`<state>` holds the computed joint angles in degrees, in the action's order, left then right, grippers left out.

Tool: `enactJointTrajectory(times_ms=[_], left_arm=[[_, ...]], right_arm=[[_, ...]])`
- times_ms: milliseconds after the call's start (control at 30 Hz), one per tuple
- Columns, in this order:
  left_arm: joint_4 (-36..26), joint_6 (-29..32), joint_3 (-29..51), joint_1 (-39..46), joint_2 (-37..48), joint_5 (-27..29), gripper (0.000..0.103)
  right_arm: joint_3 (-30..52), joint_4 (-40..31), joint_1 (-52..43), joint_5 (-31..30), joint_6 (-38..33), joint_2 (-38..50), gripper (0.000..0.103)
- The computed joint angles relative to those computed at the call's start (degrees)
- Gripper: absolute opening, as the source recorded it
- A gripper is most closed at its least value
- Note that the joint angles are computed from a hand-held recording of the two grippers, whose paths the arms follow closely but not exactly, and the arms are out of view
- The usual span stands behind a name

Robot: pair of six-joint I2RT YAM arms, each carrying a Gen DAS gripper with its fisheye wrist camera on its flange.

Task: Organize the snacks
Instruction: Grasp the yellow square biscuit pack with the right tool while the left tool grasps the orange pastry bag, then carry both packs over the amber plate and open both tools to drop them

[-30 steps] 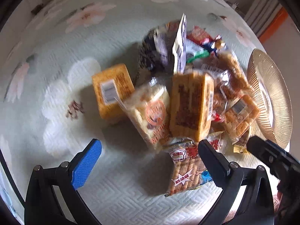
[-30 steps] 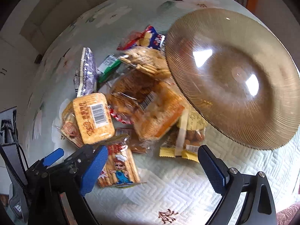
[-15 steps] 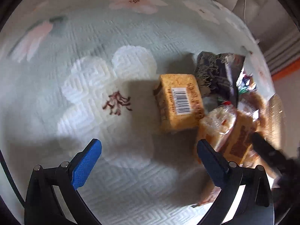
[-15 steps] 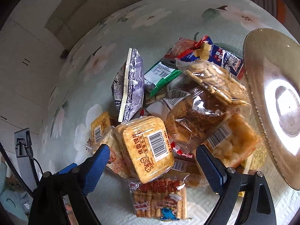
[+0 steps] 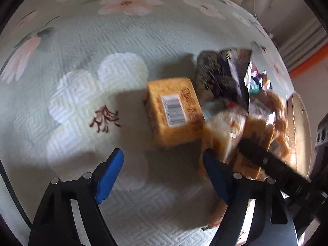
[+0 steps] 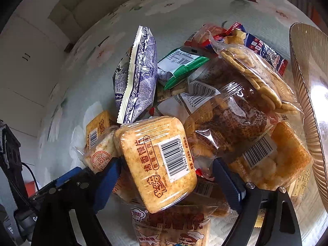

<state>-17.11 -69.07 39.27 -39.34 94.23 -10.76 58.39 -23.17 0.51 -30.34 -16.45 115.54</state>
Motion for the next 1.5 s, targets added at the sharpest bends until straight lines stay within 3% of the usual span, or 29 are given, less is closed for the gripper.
enactJointTrajectory(times_ms=[200,267,367,433,533,733,767,800,833,1000,1033,1100,1167,1200,1300,1433,1500], left_arm=[[7.0,2.9,0.5,-1.8,1.7,3.4,0.076],[4.2,3.5,3.5,-2.7,3.5,2.1,0.076],[4.3,3.7,5.8,-3.0,4.8,1.7,0.075],[9.0,3.3,4.6,-1.8,5.3,4.2,0.067],[14.0,3.2,5.4,-1.0,7.9,8.0,0.067],[13.7,1.6,10.2,0.8,13.1,7.6,0.067],[14.9,1.3,10.1,1.3,13.5,7.8,0.065],[18.2,0.1,8.0,0.7,13.0,7.9,0.051],[20.5,0.4,8.2,1.1,14.0,8.4,0.048],[15.7,1.4,11.8,-0.1,15.3,5.6,0.046],[17.8,1.4,10.7,0.3,15.4,6.5,0.047],[24.2,-0.8,7.7,2.2,16.4,9.3,0.063],[34.8,-4.4,2.5,4.1,17.7,12.5,0.068],[37.1,-5.0,1.4,4.5,17.9,12.9,0.067],[30.5,-1.3,6.1,3.6,18.1,10.4,0.056],[27.2,-2.8,8.5,1.7,17.9,6.4,0.054],[22.7,-2.5,10.2,0.4,17.2,4.1,0.054]], right_arm=[[-0.6,-0.6,-4.5,-5.4,-1.2,-2.0,0.068],[-2.2,-0.3,-6.1,-6.3,-1.7,-4.3,0.063],[-3.5,-0.5,-9.8,-7.2,-2.1,-7.2,0.063],[-3.1,-1.7,-12.3,-9.3,-1.7,-7.0,0.063],[0.0,-3.2,-13.5,-11.5,-0.4,-3.6,0.063],[3.8,-4.9,-15.1,-13.4,3.2,1.3,0.057],[4.1,-5.0,-15.3,-13.9,3.2,1.7,0.056],[3.7,-5.0,-15.3,-13.7,2.9,1.1,0.056],[3.4,-4.9,-15.0,-13.1,2.5,0.5,0.056],[3.3,-3.8,-11.2,-9.2,3.2,0.8,0.054],[3.5,-3.4,-11.1,-9.4,4.2,1.5,0.054],[3.9,-2.0,-9.9,-8.5,5.4,2.0,0.054],[3.7,-1.3,-9.2,-7.7,5.2,2.0,0.054],[3.7,-0.5,-8.7,-7.5,5.7,2.3,0.054],[2.8,1.0,-9.1,-8.0,6.4,2.1,0.054],[2.7,0.4,-11.2,-11.3,5.0,2.1,0.054],[2.6,0.3,-11.2,-11.2,5.0,2.0,0.054]])
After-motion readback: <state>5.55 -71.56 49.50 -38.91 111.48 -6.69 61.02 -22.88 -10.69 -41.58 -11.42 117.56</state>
